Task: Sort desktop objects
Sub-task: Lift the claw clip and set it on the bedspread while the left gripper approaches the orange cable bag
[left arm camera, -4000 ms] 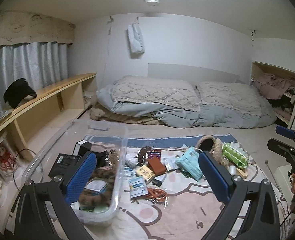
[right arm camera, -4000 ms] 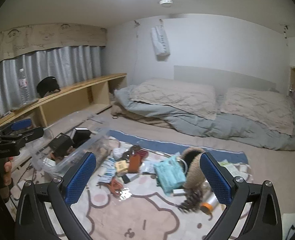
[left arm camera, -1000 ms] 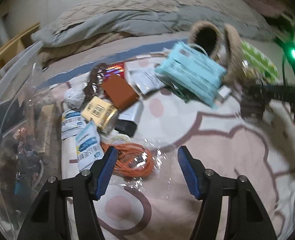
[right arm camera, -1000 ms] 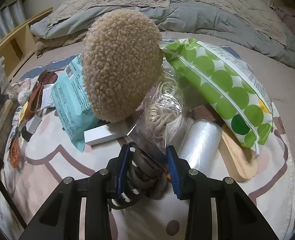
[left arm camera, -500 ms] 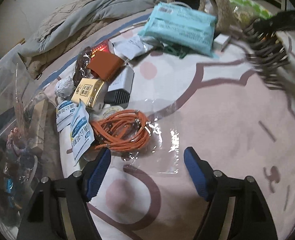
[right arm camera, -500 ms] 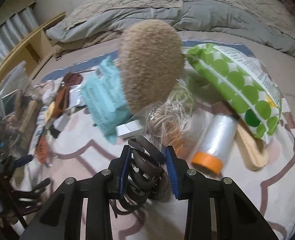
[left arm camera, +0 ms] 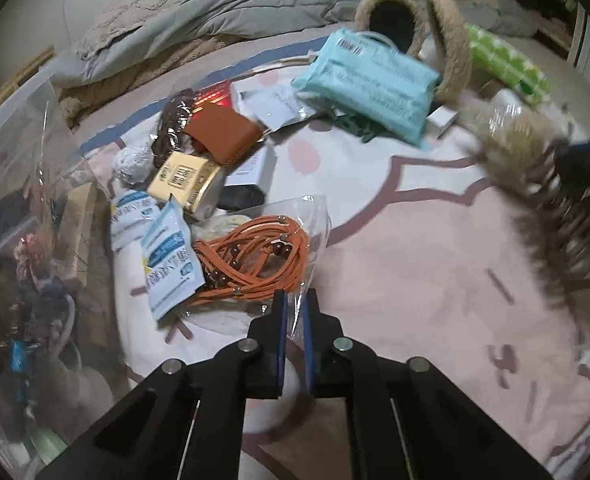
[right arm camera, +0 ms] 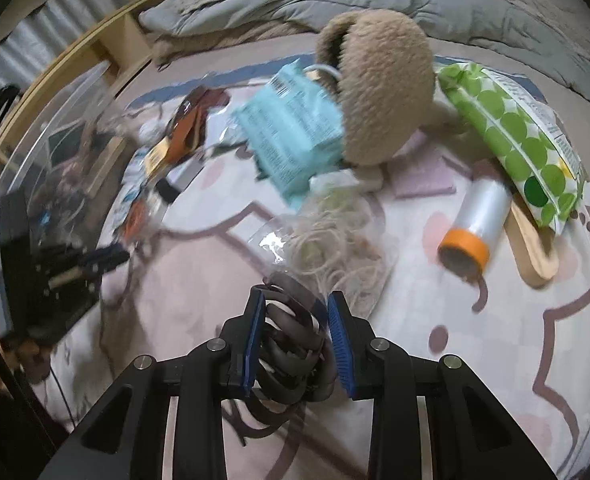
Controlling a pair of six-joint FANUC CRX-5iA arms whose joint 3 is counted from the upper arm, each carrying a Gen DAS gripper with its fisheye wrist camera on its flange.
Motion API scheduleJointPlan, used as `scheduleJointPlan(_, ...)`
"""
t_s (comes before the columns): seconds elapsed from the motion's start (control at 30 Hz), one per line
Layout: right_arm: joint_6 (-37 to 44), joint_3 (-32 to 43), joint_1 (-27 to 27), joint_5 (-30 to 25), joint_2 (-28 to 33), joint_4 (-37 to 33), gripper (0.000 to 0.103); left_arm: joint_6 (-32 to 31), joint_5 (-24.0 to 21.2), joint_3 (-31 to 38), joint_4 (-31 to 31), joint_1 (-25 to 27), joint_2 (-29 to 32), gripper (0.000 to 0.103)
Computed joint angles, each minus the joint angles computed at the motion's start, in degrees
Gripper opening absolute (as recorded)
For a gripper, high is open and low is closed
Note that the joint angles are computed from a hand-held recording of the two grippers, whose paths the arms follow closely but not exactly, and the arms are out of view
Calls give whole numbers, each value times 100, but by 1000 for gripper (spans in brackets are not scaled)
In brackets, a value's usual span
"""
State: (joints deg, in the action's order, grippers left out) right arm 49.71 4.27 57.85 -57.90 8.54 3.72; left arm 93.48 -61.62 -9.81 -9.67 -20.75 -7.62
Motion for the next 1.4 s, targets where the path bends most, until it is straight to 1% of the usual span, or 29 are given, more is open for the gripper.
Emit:
scheduleJointPlan(0.1,130,14,126,-223,-73,-117,33,-104,-104,-55,154,-59,-116,7)
scheduleJointPlan(0.2,118,-79,317,-370,-199,-119,33,-401,-117,-272,463,-57,-350,6)
scheduleJointPlan(0.33,13,-323,601,-479,-480,-249,32,-821,-147,-636,1075,75,-749,5)
scheduleJointPlan(0.47,-212,-508,812,-558,-698,-451,32,-1220,-327,-1020,1690,170,-1133,5)
scheduleJointPlan(0.63,-463,-619,1026,-676,-780,-417,32,-1549,-664,-1306,2036,98,-1444,5)
scheduleJointPlan(0.73,-560,-671,1079,-674,-822,-398,32,-1614,-773,-1429,2094,43,-1580,5)
scheduleJointPlan(0.8,-600,-731,1109,-566,-881,-346,33,-1591,-819,-1510,2080,41,-1670,6)
scheduleJointPlan(0.87,-627,-709,1140,-554,-891,-277,33,-1643,-879,-1586,2128,108,-1725,14)
scheduleJointPlan(0.9,-669,-681,1154,-585,-886,-232,37,-1660,-910,-1605,2137,143,-1744,19)
scheduleJointPlan(0.93,-739,-653,1165,-604,-889,-169,50,-1635,-922,-1615,2126,160,-1765,34)
scheduleJointPlan(0.97,-833,-652,1190,-602,-902,-68,56,-1607,-927,-1622,2129,193,-1786,53)
scheduleJointPlan(1.0,-933,-666,1215,-574,-918,61,61,-1618,-928,-1634,2171,232,-1803,60)
scheduleJointPlan(1.03,-1012,-683,1227,-521,-935,172,61,-1659,-925,-1664,2259,290,-1829,64)
scheduleJointPlan(1.13,-1202,-625,1118,-337,-936,212,61,-1807,-998,-1684,2511,404,-1840,64)
scheduleJointPlan(1.2,-1274,-565,1032,-191,-898,154,61,-1767,-1003,-1609,2463,336,-1815,64)
scheduleJointPlan(1.23,-1197,-466,958,-171,-837,13,61,-1775,-982,-1605,2475,327,-1821,65)
scheduleJointPlan(1.33,-712,-96,652,-2,-570,-719,61,-1763,-945,-1591,2515,334,-1798,65)
scheduleJointPlan(1.4,-291,230,378,-12,-326,-1462,61,-1753,-932,-1600,2547,351,-1773,65)
